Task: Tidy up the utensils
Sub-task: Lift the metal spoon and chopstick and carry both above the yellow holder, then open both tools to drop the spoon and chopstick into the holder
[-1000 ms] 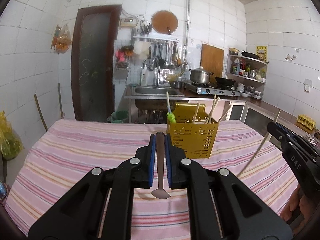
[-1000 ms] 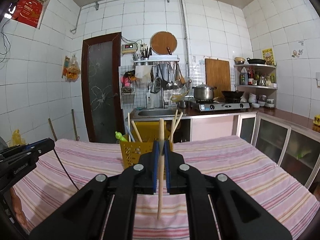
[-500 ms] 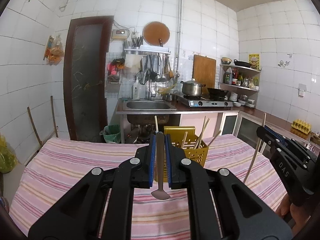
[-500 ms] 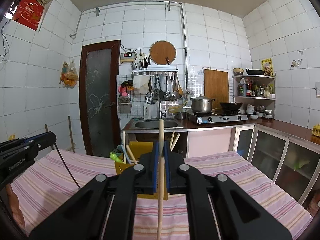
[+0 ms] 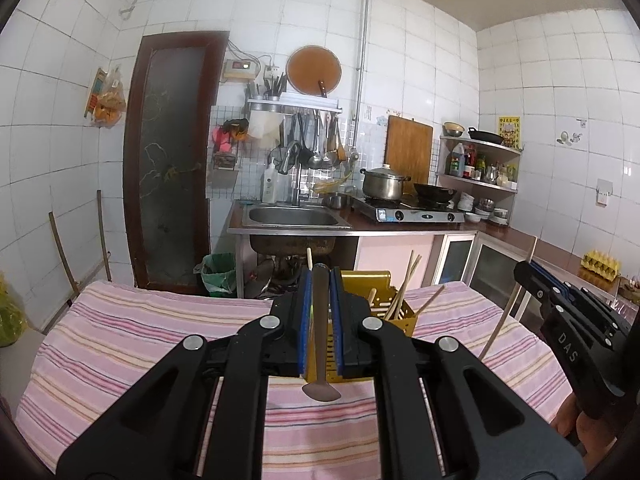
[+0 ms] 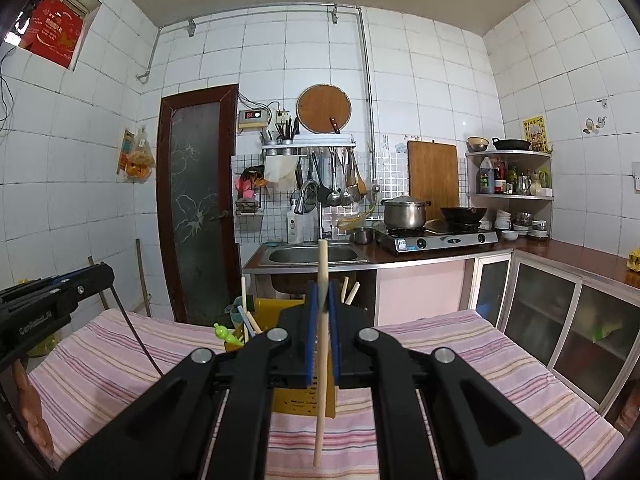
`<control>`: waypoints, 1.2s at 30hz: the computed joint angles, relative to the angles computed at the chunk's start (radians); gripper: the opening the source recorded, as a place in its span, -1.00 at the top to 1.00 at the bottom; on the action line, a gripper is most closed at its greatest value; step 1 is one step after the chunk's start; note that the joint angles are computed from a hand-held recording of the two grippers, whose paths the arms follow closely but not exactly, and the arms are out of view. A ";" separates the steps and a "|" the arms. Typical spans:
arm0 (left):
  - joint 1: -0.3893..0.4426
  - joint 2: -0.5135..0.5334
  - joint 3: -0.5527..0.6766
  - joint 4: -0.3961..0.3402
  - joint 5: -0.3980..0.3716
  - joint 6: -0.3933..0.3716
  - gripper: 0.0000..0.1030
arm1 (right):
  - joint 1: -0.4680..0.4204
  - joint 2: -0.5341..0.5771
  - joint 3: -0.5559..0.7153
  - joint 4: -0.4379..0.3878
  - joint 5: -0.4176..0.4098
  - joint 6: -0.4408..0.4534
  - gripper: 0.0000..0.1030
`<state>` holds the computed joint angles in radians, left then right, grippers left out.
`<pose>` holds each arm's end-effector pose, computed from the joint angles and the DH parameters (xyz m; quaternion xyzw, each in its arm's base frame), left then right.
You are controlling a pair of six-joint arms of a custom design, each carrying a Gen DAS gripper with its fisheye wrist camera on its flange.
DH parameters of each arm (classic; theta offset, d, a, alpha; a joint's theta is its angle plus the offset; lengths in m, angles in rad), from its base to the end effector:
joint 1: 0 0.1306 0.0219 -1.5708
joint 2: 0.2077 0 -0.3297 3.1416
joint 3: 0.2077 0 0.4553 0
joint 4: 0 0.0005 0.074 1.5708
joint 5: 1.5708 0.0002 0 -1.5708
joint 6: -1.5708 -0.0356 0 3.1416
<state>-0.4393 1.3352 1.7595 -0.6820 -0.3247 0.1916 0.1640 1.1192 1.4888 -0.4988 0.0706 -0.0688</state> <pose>0.4859 -0.2163 0.6200 -0.0013 0.7879 -0.0652 0.6124 0.4695 0.0746 0.6007 -0.0125 0.7511 0.0503 0.6582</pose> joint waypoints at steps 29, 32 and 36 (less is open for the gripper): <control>0.070 0.583 0.775 -0.150 0.113 -0.036 0.85 | -0.013 0.453 0.534 0.009 0.002 0.011 0.89; 0.079 0.646 0.832 -0.190 0.127 -0.025 0.85 | -0.017 0.509 0.579 -0.053 -0.017 -0.011 0.89; 0.091 0.739 0.942 -0.269 0.142 -0.005 0.86 | -0.022 0.571 0.619 -0.145 -0.023 -0.021 0.89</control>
<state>-0.3485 2.0740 2.7016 -0.9506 -0.1823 0.1864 0.1418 1.6904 2.1074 -0.6436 0.0474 -0.0899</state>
